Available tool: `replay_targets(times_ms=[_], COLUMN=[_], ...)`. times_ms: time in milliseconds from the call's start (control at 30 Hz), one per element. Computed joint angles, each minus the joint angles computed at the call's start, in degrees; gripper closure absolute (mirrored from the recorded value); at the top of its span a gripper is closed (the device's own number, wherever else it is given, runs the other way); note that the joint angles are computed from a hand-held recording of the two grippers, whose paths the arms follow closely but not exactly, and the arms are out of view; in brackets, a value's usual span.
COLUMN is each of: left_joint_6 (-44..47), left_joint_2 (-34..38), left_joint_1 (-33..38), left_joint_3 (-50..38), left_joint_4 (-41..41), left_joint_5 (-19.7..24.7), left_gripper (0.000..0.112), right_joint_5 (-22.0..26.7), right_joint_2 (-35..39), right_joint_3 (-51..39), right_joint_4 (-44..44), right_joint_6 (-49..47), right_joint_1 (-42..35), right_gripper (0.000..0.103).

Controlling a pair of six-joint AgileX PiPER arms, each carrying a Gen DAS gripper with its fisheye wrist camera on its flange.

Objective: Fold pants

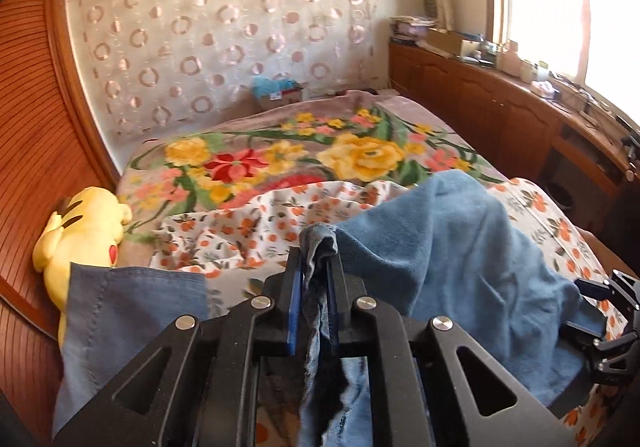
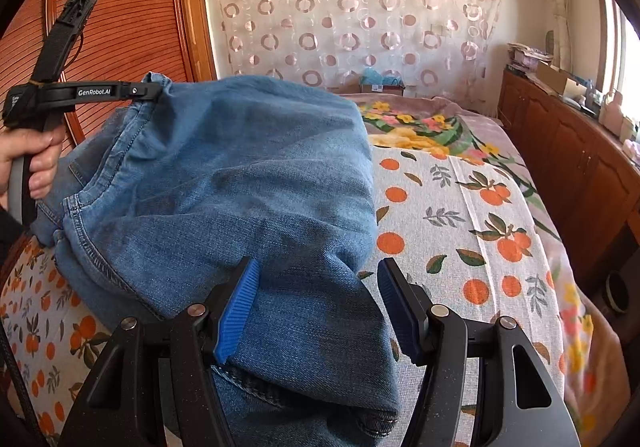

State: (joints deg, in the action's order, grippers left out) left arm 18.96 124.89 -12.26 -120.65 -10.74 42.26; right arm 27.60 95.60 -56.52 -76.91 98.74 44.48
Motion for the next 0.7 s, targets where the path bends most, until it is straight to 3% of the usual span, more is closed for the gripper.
replay_targets(times_ms=[167, 267, 367, 467, 700], left_joint_6=[-2.2, -1.6, -0.8, 4.5, 18.9], left_joint_2=[3.5, 2.3, -1.4, -6.9, -19.0], left_joint_1=[0.9, 1.6, 1.5, 1.8, 3.1], left_joint_3=[-4.6, -1.9, 5.2, 15.2, 36.7], left_joint_4=[2.1, 0.2, -0.1, -4.5, -17.7], left_joint_5=[2.4, 1.7, -1.8, -5.9, -11.2], left_gripper=[0.1, 0.096, 0.085, 0.065, 0.064], right_joint_5=[0.0, -0.1, -0.2, 0.0, 2.1], right_joint_2=[0.4, 0.4, 0.5, 0.6, -1.9], right_joint_3=[-0.4, -0.3, -0.6, -0.9, -0.3], right_joint_4=[0.1, 0.1, 0.8, 1.2, 6.5], right_joint_6=[0.1, 0.1, -0.5, -0.7, -6.1], right_joint_1=[0.0, -0.1, -0.3, -0.1, 1.5], right_gripper=[0.04, 0.04, 0.04, 0.04, 0.04])
